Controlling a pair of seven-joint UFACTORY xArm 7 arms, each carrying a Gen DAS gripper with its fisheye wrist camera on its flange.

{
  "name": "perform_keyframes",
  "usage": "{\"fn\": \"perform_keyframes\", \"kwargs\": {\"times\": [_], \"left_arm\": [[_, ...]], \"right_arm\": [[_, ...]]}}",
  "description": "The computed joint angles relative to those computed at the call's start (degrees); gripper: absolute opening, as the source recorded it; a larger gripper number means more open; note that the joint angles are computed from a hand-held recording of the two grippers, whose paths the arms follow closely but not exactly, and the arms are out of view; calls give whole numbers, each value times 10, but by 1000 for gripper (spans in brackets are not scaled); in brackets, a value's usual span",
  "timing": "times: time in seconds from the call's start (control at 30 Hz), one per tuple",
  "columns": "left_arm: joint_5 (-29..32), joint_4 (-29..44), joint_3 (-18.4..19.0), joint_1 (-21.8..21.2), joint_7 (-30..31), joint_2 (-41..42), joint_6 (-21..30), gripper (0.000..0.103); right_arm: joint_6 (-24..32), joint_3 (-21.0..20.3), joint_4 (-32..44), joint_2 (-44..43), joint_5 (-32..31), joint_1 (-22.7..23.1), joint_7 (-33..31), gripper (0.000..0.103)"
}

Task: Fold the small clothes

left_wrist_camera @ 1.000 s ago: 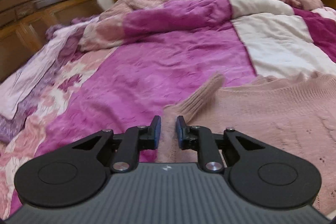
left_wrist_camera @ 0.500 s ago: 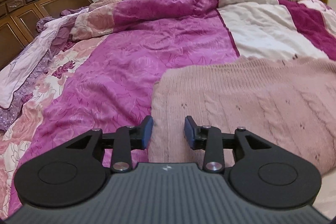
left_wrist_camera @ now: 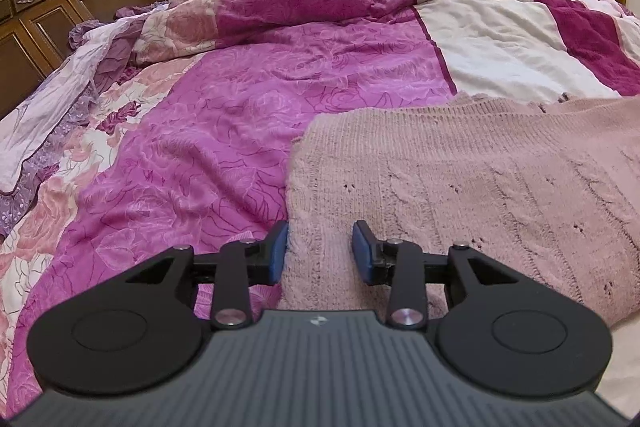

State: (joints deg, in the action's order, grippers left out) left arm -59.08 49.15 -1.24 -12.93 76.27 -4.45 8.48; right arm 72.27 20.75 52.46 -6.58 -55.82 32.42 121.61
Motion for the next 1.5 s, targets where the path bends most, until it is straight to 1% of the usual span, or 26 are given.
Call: {"fn": "perform_keyframes", "kwargs": {"times": [0.07, 0.17, 0.23, 0.27, 0.3, 0.33, 0.4, 0.47, 0.57, 0.63, 0.73, 0.77, 0.83, 0.87, 0.93, 1.07, 1.13, 1.17, 1.23, 1.37, 1.5], "left_arm": [[9, -1, -2, 1, -14, 0, -2, 43], [19, -1, 0, 3, -25, -1, 4, 43], [40, -2, 1, 7, -44, -5, 13, 43], [44, -3, 2, 7, -48, -8, 17, 43], [61, -5, 3, 10, -63, -13, 25, 44], [82, -7, 4, 14, -83, -19, 35, 44], [128, -14, 7, 22, -127, -35, 59, 44], [159, -22, 13, 24, -158, -55, 81, 44], [192, -42, 26, 23, -182, -87, 103, 49], [215, -57, 34, 22, -199, -107, 113, 52], [261, -71, 37, 30, -246, -129, 135, 53], [278, -74, 37, 35, -265, -137, 145, 53], [297, -80, 44, 36, -285, -148, 157, 54], [307, -83, 46, 37, -294, -152, 162, 54], [325, -87, 48, 39, -310, -157, 169, 54], [343, -86, 56, 40, -333, -159, 182, 54], [343, -86, 62, 38, -333, -161, 184, 54], [345, -86, 63, 39, -334, -161, 184, 54], [350, -83, 61, 40, -340, -158, 183, 54], [349, -80, 67, 40, -339, -157, 185, 54], [348, -83, 70, 40, -333, -163, 182, 54]], "right_arm": [[12, -3, -2, -1, 26, -1, -2, 16], [-38, 0, -47, -52, 42, -2, 51, 17], [-63, 15, -73, -85, 49, -5, 94, 36], [-68, 27, -82, -99, 50, -6, 117, 55], [-71, 40, -87, -109, 47, -7, 135, 67], [-76, 51, -93, -117, 44, -8, 151, 68], [-96, 69, -106, -135, 47, -5, 177, 68], [-121, 83, -117, -149, 58, -4, 206, 68], [-158, 104, -133, -158, 70, -6, 251, 68], [-189, 109, -144, -157, 68, -13, 270, 68], [-215, 119, -148, -148, 40, -28, 300, 68], [-243, 117, -153, -148, 15, -35, 320, 68], [-290, 119, -159, -145, -40, -54, 371, 67], [-297, 122, -153, -135, -59, -62, 388, 67], [-276, 123, -138, -113, -66, -62, 394, 67], [-231, 122, -129, -92, -97, -46, 464, 65], [-192, 120, -119, -84, -81, -30, 472, 48], [-176, 117, -114, -80, -73, -22, 469, 31], [-161, 109, -110, -78, -78, -7, 471, 30], [-136, 90, -86, -68, -67, 12, 416, 29], [-124, 79, -68, -65, -70, 19, 390, 28]]}}
